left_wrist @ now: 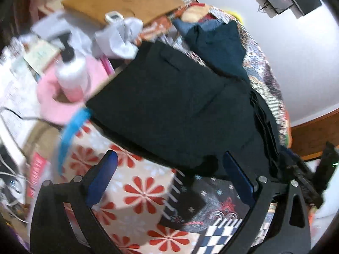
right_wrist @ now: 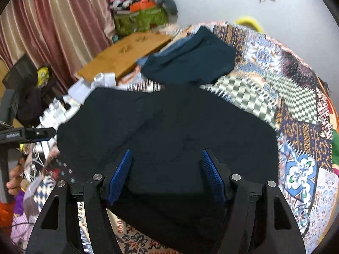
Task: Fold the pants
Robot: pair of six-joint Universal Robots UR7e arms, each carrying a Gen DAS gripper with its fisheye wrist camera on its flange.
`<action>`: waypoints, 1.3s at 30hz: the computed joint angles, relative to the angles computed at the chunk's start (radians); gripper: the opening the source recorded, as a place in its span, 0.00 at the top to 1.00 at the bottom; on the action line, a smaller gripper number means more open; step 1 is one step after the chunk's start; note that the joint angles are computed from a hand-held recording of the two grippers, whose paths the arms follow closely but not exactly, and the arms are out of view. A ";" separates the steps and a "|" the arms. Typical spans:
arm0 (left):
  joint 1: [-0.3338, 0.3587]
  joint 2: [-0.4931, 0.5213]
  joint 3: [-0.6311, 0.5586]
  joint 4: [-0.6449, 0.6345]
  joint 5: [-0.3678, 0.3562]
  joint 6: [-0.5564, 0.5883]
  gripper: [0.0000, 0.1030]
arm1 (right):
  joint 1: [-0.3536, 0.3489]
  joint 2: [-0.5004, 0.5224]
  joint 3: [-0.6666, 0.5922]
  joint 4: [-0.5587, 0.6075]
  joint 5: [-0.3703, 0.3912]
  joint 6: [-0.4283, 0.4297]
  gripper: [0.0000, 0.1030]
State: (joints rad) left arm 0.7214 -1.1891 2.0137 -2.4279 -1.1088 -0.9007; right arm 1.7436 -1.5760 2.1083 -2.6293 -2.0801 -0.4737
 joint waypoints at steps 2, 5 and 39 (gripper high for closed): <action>0.035 0.008 0.018 -0.091 -0.088 0.003 0.03 | 0.006 0.003 0.014 -0.022 -0.018 -0.026 0.37; 0.075 0.030 0.035 -0.184 -0.137 -0.027 0.03 | 0.010 0.002 0.004 0.008 -0.025 -0.030 0.37; -0.222 0.437 -0.538 -0.217 0.140 0.593 0.88 | -0.181 -0.274 0.056 0.054 0.025 0.088 0.35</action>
State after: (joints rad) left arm 0.4997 -0.7518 1.4753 -2.6445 -0.9691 -0.3081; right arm 1.5626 -1.8504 2.1639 -2.5756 -2.0550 -0.3858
